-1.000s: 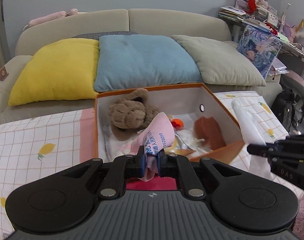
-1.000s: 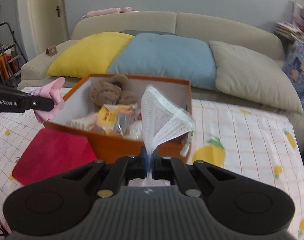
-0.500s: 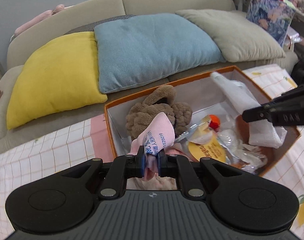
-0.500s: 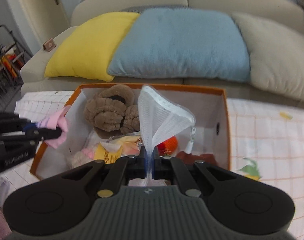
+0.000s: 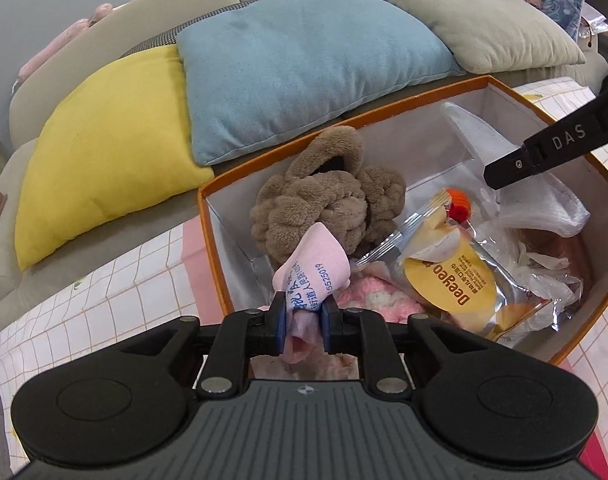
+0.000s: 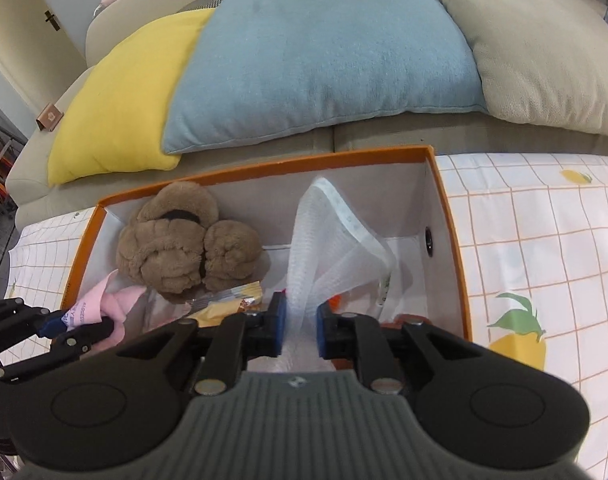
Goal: Organize soft objects
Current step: 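Lower both items into the orange box and open both grippers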
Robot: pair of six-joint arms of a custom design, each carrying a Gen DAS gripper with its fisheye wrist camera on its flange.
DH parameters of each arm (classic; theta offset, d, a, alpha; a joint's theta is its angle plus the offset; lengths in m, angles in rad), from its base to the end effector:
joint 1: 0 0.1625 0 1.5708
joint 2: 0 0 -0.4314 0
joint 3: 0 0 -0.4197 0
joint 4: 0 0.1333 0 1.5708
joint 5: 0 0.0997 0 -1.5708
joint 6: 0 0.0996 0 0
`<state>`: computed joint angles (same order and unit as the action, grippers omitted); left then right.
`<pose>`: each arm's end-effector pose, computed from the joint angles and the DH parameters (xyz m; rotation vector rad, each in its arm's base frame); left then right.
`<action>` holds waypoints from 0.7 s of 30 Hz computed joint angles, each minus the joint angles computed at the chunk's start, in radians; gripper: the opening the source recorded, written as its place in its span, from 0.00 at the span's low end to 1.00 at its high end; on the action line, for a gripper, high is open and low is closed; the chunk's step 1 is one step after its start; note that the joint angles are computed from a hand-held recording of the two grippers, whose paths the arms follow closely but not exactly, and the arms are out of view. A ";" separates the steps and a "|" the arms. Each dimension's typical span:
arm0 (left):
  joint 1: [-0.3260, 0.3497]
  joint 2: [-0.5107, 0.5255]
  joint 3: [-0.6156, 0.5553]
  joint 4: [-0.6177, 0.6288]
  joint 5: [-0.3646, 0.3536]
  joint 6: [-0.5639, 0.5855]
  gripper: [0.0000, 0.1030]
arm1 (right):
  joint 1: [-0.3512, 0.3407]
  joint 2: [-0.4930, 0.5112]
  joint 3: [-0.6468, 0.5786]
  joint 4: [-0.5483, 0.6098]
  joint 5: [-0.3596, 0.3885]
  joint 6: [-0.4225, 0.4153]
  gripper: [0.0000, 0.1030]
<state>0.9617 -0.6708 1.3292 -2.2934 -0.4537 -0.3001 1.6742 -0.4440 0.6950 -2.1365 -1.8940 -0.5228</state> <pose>-0.2590 -0.7608 0.1367 0.2792 2.0643 -0.6316 0.1961 -0.9047 0.1846 0.7774 -2.6316 0.3326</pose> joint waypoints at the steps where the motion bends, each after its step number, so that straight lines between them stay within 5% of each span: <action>1: -0.001 -0.003 0.003 -0.006 -0.002 -0.001 0.29 | 0.001 -0.003 0.007 -0.011 0.001 -0.009 0.29; 8: -0.018 -0.014 0.027 -0.133 0.004 0.044 0.63 | 0.008 -0.016 0.012 -0.038 0.012 -0.025 0.39; 11: -0.032 -0.021 0.038 -0.180 0.013 0.052 0.72 | 0.011 -0.029 0.025 -0.060 0.019 -0.020 0.54; 15: -0.048 -0.031 0.047 -0.232 0.020 0.072 0.74 | 0.017 -0.048 0.037 -0.077 0.028 -0.016 0.63; 21: -0.084 -0.043 0.058 -0.267 0.034 0.106 0.74 | 0.026 -0.102 0.084 -0.092 0.065 -0.006 0.65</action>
